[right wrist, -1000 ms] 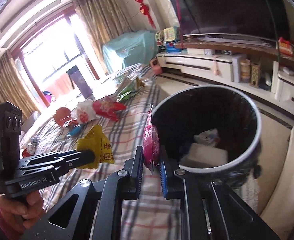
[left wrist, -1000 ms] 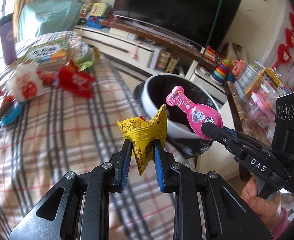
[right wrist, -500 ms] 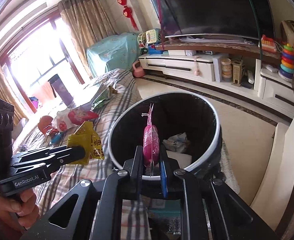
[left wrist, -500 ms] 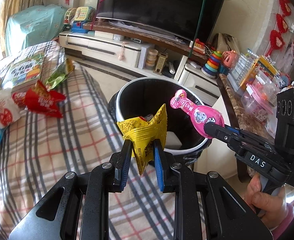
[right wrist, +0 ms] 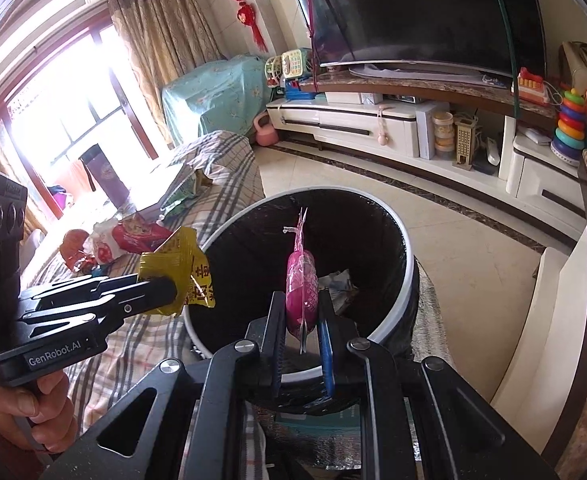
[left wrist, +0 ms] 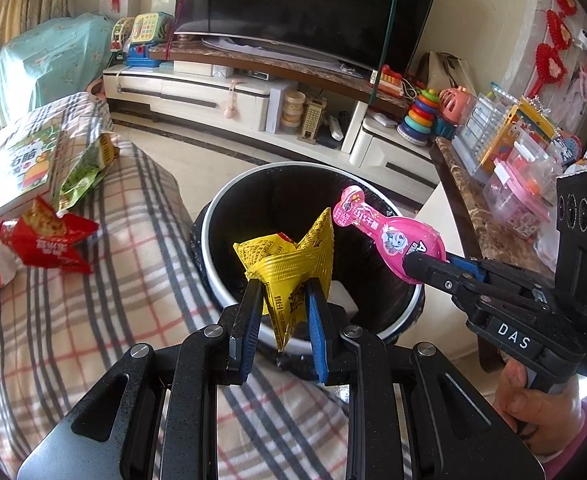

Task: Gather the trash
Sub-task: 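Open the left tool to drop the wrapper while the right tool drops the pink bottle into the bin, then move both open tools back over the trash on the bed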

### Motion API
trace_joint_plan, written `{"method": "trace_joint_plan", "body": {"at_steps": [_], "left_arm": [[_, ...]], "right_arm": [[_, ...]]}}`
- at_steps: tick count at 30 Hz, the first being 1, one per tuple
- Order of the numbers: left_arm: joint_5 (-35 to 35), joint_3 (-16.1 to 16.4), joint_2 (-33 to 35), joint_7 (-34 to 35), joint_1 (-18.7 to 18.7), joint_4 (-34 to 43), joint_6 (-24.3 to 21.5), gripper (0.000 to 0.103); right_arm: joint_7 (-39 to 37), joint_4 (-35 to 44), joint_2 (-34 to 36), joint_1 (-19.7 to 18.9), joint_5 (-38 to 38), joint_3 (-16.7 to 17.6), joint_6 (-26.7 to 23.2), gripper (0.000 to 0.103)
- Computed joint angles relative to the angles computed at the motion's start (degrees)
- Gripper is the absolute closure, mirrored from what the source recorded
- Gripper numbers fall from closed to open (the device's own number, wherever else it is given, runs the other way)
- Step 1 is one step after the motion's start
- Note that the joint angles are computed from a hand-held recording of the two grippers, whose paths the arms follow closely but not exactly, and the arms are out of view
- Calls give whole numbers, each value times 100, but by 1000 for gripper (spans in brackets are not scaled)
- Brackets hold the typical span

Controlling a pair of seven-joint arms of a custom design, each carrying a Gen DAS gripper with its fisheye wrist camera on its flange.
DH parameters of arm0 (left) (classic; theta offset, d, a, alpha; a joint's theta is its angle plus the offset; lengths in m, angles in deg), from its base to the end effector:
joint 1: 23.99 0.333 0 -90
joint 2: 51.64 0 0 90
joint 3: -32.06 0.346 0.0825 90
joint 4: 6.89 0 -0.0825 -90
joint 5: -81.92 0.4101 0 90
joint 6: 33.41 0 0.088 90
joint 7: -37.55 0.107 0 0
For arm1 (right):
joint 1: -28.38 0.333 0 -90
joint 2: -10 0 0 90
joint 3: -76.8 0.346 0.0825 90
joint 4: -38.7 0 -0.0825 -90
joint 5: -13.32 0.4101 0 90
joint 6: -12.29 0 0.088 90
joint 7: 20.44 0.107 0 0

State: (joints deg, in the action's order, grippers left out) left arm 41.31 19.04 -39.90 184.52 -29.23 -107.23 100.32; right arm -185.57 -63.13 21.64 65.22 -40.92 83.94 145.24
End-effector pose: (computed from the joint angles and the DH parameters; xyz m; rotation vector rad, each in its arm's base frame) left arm 0.6499 -0.2135 0.5178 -0.9593 2.7284 -1.1069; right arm 0.5046 0.4579 0.5037 -1.2117 2.0853 -0.6513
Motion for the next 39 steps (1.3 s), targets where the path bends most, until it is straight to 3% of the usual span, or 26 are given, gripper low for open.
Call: {"method": "trace_joint_plan", "body": {"at_steps": [15,21,25,28,30,32,33,39], "left_arm": [[490,-54,328,-332,-126,330,41,81],[598,-64,380,-545,-137,385,109,61],[540,-67,328,-554,-84,304,185,50],[414,-59,245,-484,-18,184,249,48],[335,-33,174,-448,28,73,309,47],[257,0,125,-424,82,-9,331,46],[234,20,105,-406,108,-41,337,46],[42,142,-33,-341,273,-260,478,44]], "right_arm": [[-494,32,45,-172,442,-59,167,88],[-433,-18,34,-201,497,-86,309,82],[-260,-59,-4,-176,351,-96,344,70],[-100,-43,-7,-133,190,-89,321,63],[2,6,16,-93,66,-83,281,53],[161,52,47,-49,-95,-89,286,31],[232,90,74,-24,-177,-91,286,26],[181,480,345,124,-278,-105,182,23]]}}
